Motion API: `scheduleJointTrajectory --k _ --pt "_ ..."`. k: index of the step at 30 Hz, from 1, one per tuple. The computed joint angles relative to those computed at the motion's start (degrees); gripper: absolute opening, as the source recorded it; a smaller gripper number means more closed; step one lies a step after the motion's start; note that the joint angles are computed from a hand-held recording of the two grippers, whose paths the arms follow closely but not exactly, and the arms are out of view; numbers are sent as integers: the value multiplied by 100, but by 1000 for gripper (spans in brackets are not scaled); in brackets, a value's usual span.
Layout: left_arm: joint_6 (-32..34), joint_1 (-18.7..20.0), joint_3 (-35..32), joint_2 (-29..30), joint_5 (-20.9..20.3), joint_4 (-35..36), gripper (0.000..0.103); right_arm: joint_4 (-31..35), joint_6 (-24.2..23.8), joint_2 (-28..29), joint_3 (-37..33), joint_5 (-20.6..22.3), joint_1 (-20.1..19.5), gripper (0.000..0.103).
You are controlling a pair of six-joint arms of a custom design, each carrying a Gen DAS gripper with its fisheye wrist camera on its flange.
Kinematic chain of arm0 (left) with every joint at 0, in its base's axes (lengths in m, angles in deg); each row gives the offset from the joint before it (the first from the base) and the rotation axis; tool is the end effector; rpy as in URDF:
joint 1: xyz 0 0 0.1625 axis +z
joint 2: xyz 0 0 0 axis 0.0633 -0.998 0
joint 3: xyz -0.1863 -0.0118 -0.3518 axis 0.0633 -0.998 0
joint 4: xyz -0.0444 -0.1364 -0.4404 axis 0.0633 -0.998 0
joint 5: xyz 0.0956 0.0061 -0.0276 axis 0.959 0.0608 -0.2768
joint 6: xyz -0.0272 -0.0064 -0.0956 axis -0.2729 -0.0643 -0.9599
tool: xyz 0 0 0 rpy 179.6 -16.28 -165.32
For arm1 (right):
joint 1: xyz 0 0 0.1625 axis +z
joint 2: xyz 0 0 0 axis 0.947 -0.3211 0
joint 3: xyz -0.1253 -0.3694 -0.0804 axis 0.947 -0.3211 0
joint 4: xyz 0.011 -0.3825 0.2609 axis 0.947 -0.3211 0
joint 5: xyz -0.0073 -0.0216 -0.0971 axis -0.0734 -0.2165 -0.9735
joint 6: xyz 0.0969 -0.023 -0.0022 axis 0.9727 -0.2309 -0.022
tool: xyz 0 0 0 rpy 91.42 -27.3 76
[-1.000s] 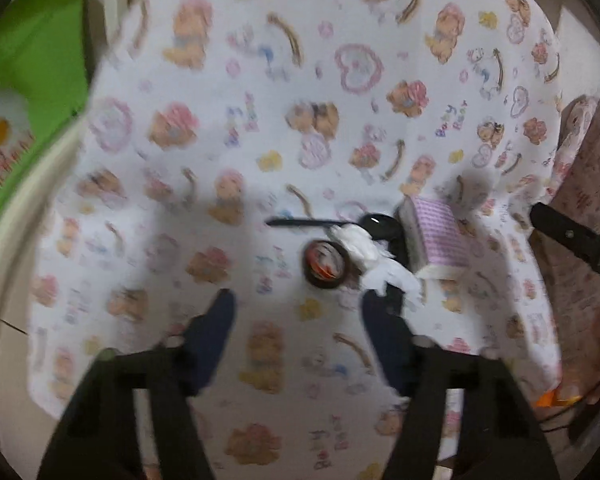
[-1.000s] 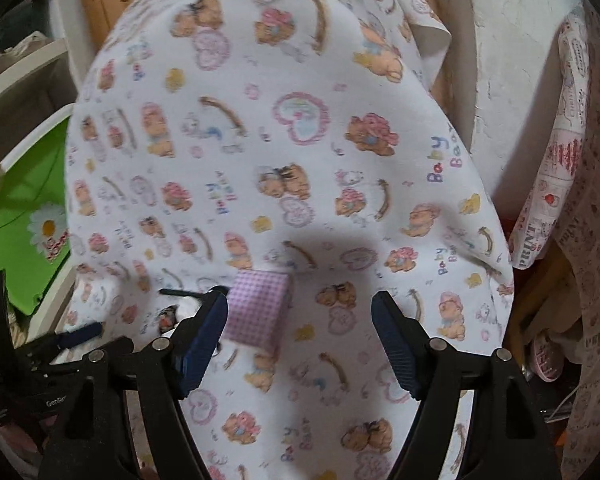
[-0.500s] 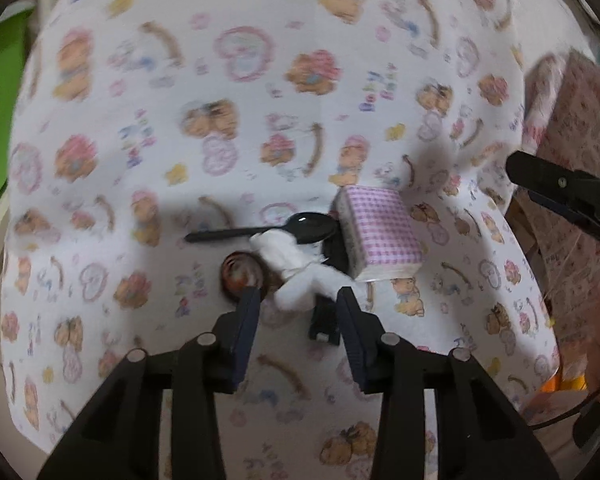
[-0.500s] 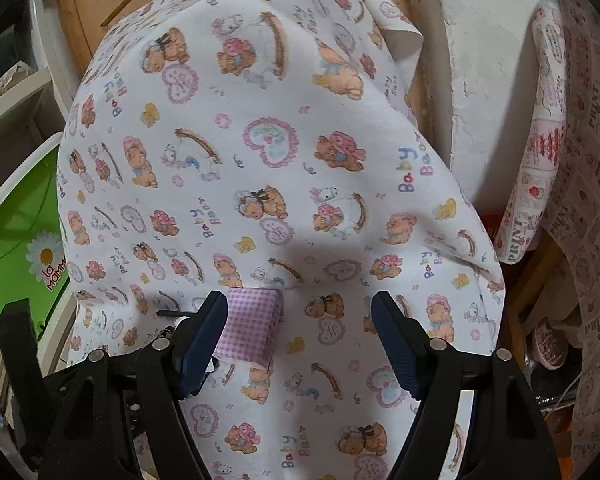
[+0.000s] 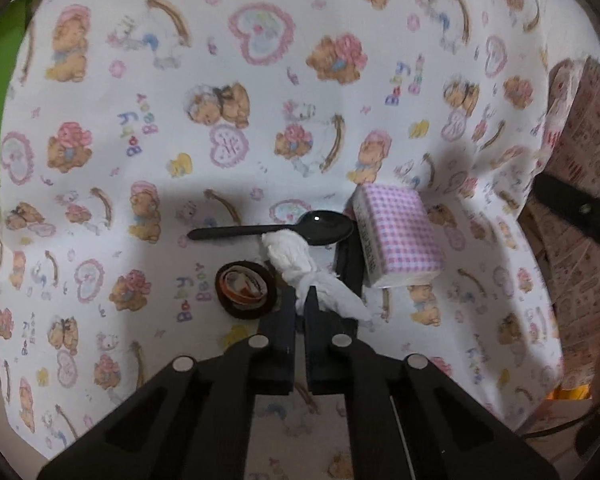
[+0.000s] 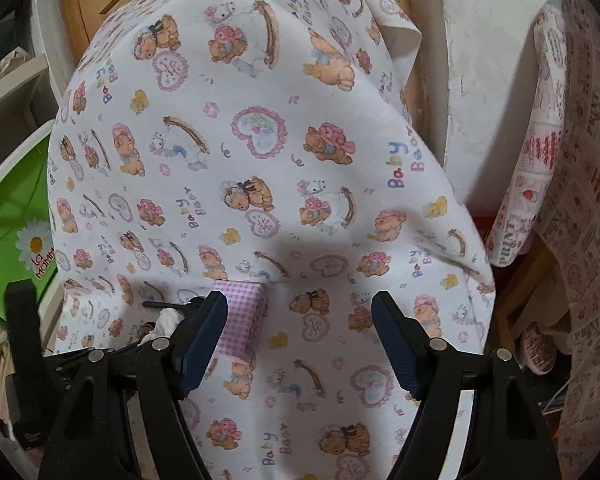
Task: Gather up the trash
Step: 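Grasp the purple gingham box with the right tool while the left tool grasps a white tissue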
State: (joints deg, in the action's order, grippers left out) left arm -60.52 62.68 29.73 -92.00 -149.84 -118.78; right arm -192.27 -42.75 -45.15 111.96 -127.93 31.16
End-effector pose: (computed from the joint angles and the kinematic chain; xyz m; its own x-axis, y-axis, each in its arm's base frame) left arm -0.1898 -0.8786 0.1482 -0.6963 0.5026 -0.5124 0.6437 0.7531 -0.1360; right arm 0.2426 -0.7999 0.1825 -0.8137 0.3222 0.4838 -0.1748 0.6582 -0.7323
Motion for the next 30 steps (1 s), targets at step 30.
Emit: scheduleJointTrajectory --k 30 --pt "-149 88 386 -862 441 -711 3 2853 1762 1584 -2533 -98 -38 76"
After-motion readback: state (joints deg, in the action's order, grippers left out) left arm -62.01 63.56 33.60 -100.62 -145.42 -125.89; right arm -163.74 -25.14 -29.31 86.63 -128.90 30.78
